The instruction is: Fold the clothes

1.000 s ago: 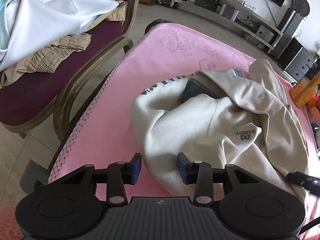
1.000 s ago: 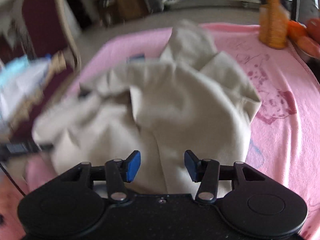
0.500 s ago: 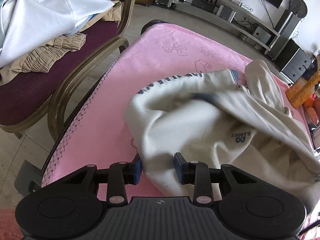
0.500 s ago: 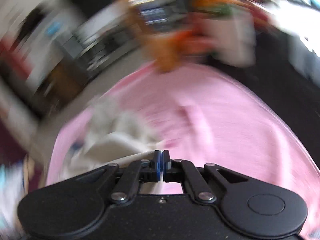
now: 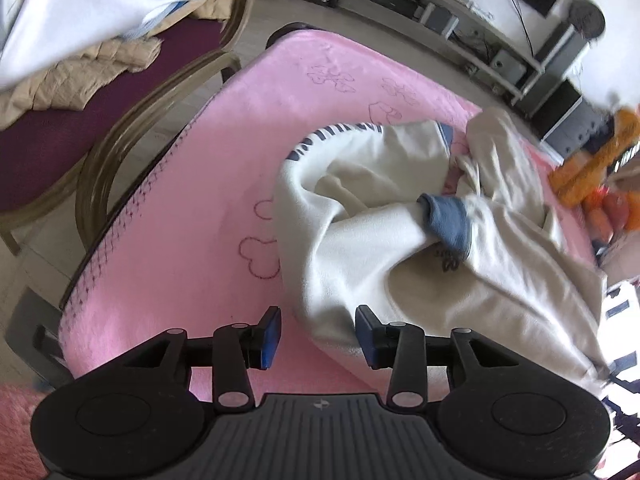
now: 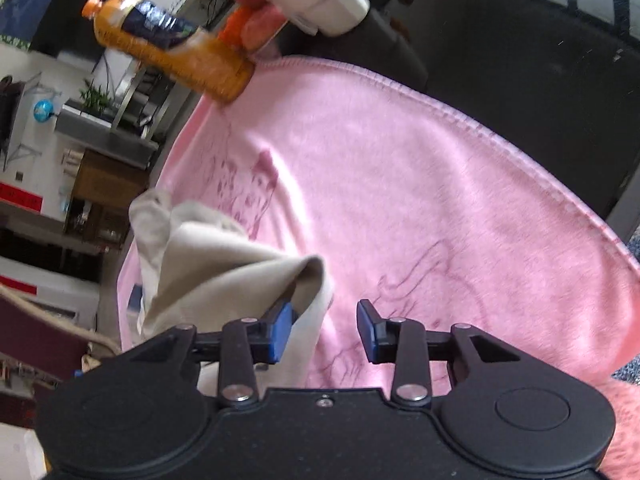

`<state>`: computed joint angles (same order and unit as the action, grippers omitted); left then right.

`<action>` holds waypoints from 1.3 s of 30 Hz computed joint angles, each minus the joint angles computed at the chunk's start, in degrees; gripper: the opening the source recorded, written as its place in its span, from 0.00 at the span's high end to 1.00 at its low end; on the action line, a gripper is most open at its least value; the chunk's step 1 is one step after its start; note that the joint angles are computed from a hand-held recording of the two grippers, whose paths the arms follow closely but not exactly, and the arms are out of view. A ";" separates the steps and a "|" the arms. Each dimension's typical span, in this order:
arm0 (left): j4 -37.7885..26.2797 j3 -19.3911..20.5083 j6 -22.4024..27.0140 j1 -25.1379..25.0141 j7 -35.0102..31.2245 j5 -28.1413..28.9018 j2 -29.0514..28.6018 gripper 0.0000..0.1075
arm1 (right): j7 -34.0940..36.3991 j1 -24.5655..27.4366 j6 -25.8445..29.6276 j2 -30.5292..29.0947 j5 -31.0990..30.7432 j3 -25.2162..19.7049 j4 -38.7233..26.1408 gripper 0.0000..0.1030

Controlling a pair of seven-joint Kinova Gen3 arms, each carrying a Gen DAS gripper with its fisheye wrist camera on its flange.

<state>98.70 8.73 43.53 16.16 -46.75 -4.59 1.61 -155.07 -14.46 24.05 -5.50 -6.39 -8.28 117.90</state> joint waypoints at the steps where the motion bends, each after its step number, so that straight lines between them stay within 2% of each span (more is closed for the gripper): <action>1: 0.65 -0.33 -0.90 -0.41 -0.31 1.33 -0.46 0.64 | 2.33 -0.45 -0.51 0.32 -2.25 0.78 -0.19 0.66; 3: 1.91 -0.88 -2.81 -1.34 -0.82 3.81 -1.32 0.63 | 6.53 1.55 -1.35 0.98 -6.65 -0.68 -0.41 0.63; 5: 2.20 -0.99 -3.29 -1.93 -0.62 4.92 -1.32 0.63 | 7.78 4.52 -1.11 2.01 -8.50 -3.60 -1.21 0.62; 10: 2.46 -1.34 -4.57 -3.02 -1.56 8.58 0.07 0.70 | -0.27 4.78 -0.68 4.08 -3.53 -5.31 -2.52 0.64; 11: 2.43 -1.36 -5.09 -3.18 -2.22 9.50 0.54 0.71 | -1.20 4.65 -1.04 4.33 -3.22 -5.30 -2.44 0.68; 13: 1.24 -1.09 -4.23 -3.37 -5.13 11.43 2.20 0.82 | -3.39 3.99 -1.47 4.99 -1.47 -5.29 -2.65 0.78; 14: 0.05 -0.80 -2.77 -3.34 -7.08 12.11 3.26 0.86 | -4.54 3.76 -1.29 5.44 -0.09 -5.48 -3.09 0.88; 15: -0.98 -0.55 -1.52 -3.05 -8.24 12.07 3.89 0.98 | -4.76 3.50 -0.17 6.03 1.38 -5.50 -4.14 0.97; 17: -2.63 -1.31 0.46 -0.93 -9.25 10.76 4.13 0.99 | -2.47 2.11 3.83 6.75 2.63 -5.10 -6.80 0.97; 20: -4.61 -2.35 1.66 -1.03 -14.14 14.80 1.60 0.99 | 0.72 1.94 5.14 5.94 -2.18 -5.52 -8.30 0.97; 22: -8.31 -1.20 3.54 -4.13 -18.14 19.47 -0.17 0.99 | 3.85 0.54 4.48 4.27 -6.79 -4.03 -9.68 0.97; 24: -12.40 -1.92 4.61 -5.35 -21.41 23.64 -2.08 0.99 | 6.08 1.43 3.42 1.86 -8.70 -4.91 -12.44 0.97; 26: -15.27 -3.52 1.95 -5.03 -22.63 26.16 -5.46 0.99 | 5.34 5.85 0.63 -1.33 -6.89 -9.34 -15.34 0.97; 28: -16.98 -3.93 -2.71 -6.20 -24.45 30.03 -8.74 0.99 | 1.70 11.15 -4.01 -6.64 -2.30 -13.57 -16.91 0.97; 30: -16.58 -3.52 -7.37 -9.49 -24.82 34.69 -13.49 0.99 | -2.32 16.46 -8.03 -11.93 2.36 -16.56 -18.25 0.97; 32: -14.56 -4.85 -12.03 -9.42 -25.31 38.41 -16.96 0.99 | -6.90 21.77 -8.61 -17.24 7.02 -18.61 -19.89 0.97; 34: -14.04 -7.81 -14.31 -5.14 -23.79 38.41 -18.55 0.99 | -8.88 24.38 -5.46 -20.00 10.34 -19.46 -22.16 0.97; 36: -14.10 -10.44 -15.40 -1.30 -22.78 38.40 -20.02 0.99 | -8.54 22.92 -1.89 -21.00 10.52 -18.21 -24.84 0.97; 37: -13.14 -11.77 -17.19 1.33 -23.67 38.76 -20.96 0.99 | -8.72 22.63 -1.50 -21.94 11.35 -18.07 -25.52 0.97; 39: -11.72 -12.71 -19.33 3.42 -24.26 38.69 -22.05 0.99 | -8.90 25.24 -3.43 -24.05 12.27 -19.94 -24.99 0.97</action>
<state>86.98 -3.98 24.20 19.58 -71.01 34.10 -20.44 -163.97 10.77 20.63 -29.55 5.88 -28.22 92.91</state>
